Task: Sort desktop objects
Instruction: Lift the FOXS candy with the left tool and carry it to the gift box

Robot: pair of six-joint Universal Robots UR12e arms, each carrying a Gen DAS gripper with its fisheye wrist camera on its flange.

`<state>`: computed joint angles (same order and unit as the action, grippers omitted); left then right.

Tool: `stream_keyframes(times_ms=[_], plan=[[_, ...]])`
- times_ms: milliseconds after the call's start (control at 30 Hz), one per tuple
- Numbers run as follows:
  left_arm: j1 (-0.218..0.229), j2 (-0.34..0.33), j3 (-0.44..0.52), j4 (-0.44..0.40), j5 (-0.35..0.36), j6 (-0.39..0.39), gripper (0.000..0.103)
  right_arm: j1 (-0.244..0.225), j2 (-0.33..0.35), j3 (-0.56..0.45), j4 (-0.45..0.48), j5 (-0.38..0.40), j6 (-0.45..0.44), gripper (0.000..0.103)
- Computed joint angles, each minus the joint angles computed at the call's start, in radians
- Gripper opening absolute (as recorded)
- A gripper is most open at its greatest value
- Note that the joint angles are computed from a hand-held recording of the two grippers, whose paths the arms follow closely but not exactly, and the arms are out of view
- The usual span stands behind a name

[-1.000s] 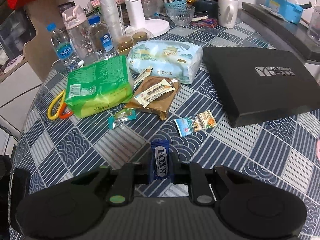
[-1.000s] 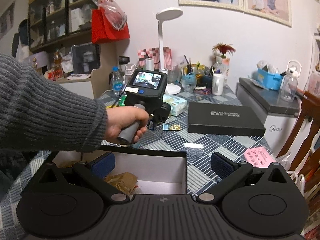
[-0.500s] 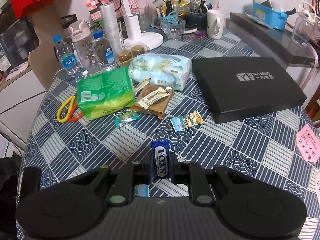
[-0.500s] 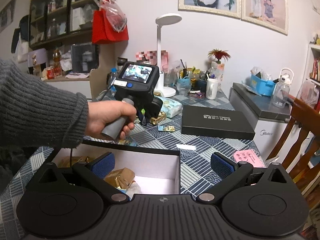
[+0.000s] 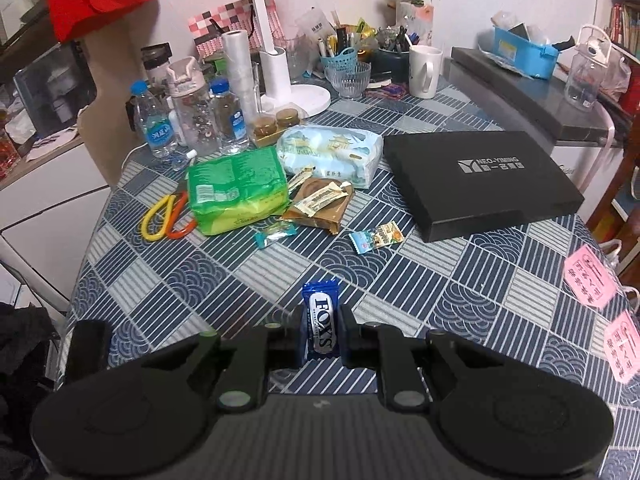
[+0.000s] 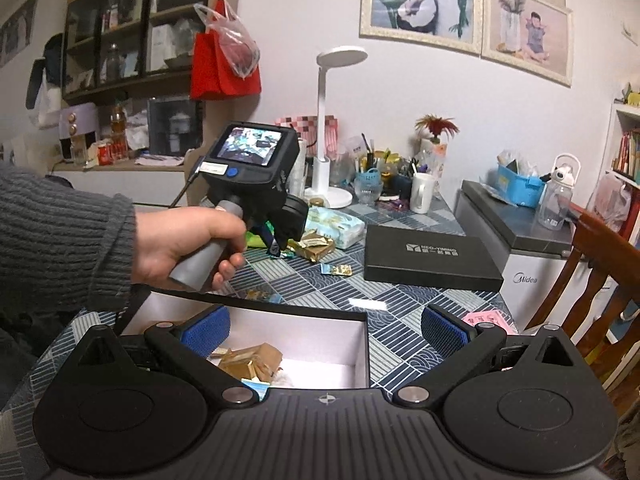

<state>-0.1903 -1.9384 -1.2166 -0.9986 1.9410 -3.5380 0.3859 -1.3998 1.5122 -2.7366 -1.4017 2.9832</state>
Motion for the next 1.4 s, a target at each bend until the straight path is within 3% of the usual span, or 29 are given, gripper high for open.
stream_keyframes(times_ms=[700,1000,1400], plan=[[0.0,0.196,-0.202,0.056,-0.028,0.001,0.018,0.057,-0.067,0.058,-0.038,-0.067,0.004,0.103],[-0.002,0.264,-0.279,0.064,-0.076,-0.008,0.018,0.082,-0.093,0.085,-0.056,-0.093,-0.005,0.103],[-0.018,0.308,-0.345,0.068,-0.139,-0.031,0.018,0.099,-0.122,0.116,-0.052,-0.124,-0.013,0.103]])
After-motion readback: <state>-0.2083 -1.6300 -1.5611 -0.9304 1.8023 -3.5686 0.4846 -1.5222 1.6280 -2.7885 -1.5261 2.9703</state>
